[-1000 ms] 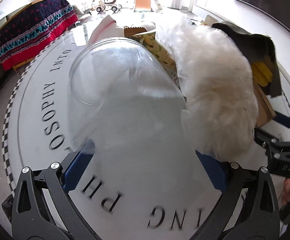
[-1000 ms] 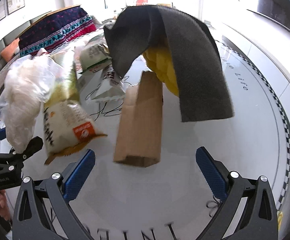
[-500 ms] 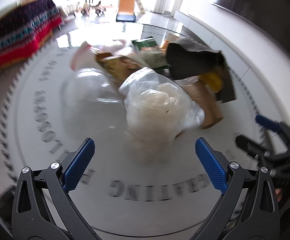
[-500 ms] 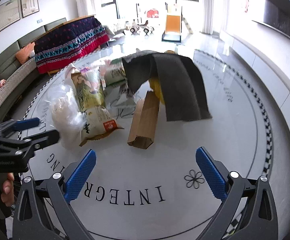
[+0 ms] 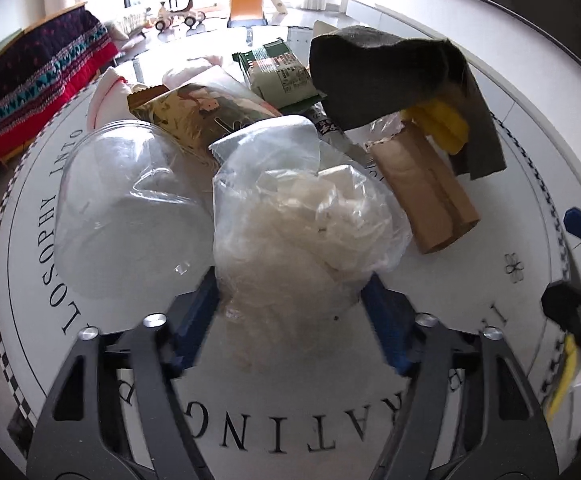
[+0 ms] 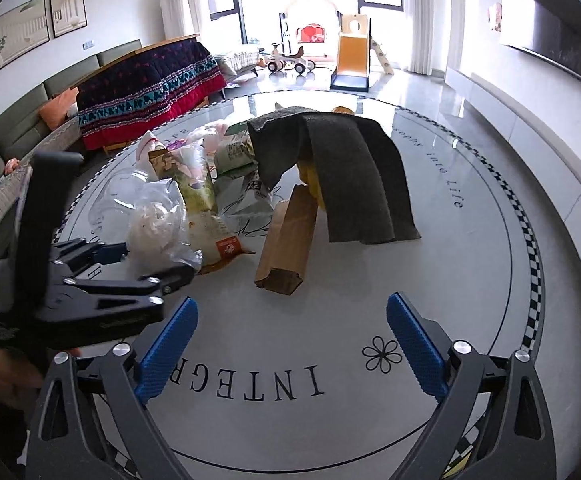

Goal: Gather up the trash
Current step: 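Grasp the clear plastic bag with the left tool while the right tool grasps the brown paper bag, then carry both items to the black trash bag and open both tools to drop them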

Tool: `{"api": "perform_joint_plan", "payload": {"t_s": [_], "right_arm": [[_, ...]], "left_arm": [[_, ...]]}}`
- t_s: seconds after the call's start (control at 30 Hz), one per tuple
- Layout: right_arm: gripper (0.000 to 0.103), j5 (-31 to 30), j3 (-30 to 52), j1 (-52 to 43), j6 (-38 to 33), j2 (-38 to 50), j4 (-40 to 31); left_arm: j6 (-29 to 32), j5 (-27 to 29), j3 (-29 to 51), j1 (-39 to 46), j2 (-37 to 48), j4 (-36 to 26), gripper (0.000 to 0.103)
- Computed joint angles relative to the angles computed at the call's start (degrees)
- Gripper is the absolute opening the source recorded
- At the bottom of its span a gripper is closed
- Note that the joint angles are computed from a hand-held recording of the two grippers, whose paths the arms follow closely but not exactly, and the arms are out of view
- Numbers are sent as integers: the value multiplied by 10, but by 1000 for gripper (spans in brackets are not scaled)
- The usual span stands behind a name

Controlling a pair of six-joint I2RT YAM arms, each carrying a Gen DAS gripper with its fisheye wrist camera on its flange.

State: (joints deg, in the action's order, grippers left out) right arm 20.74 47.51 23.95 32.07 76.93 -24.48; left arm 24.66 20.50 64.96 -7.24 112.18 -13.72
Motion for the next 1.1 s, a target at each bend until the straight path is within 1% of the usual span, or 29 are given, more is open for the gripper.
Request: {"api": "perform_joint_plan", "payload": {"t_s": [0.03, 0.07, 0.1, 0.13, 0.2, 0.3, 0.37, 0.5, 0.57, 0.7, 0.73, 0.83, 0.87, 0.9, 1.0, 1.1], "right_arm": [[89, -3, 0, -1, 0, 1, 2], [86, -8, 3, -3, -1, 5, 3], [82, -14, 8, -6, -2, 11, 4], [80, -20, 9, -7, 0, 11, 3], [69, -43, 13, -17, -1, 20, 10], [59, -96, 18, -49, 9, 47, 33], [56, -113, 25, -67, 17, 69, 45], [56, -142, 41, -92, 25, 116, 67], [56, -142, 52, -96, 31, 142, 75], [55, -128, 82, -99, 34, 189, 78], [32, -131, 90, -101, 28, 201, 76], [29, -122, 85, -88, 28, 188, 70], [28, -118, 76, -80, 29, 174, 68], [25, -111, 67, -70, 32, 157, 64], [24, -106, 37, -43, 44, 99, 47], [24, -68, 23, 5, 63, 53, 17]], "left_arm": [[3, 13, -4, 4, 0, 5, 57], [9, 31, -3, 13, -1, -4, 52], [10, 40, 0, 18, 0, -11, 50], [10, 49, 2, 24, 0, -17, 49], [17, 76, 8, 41, -1, -37, 48], [31, 101, -3, 63, -17, -51, 48], [45, 124, -10, 79, -31, -69, 48], [79, 152, -27, 102, -61, -97, 48], [90, 167, -29, 115, -69, -113, 48], [86, 169, -23, 116, -66, -111, 48], [87, 171, -23, 119, -68, -112, 48], [96, 177, -28, 135, -77, -117, 48], [100, 179, -29, 142, -80, -121, 48], [101, 179, -28, 147, -80, -123, 48], [119, 191, -29, 172, -86, -141, 48], [135, 204, -35, 196, -94, -150, 48]]}}
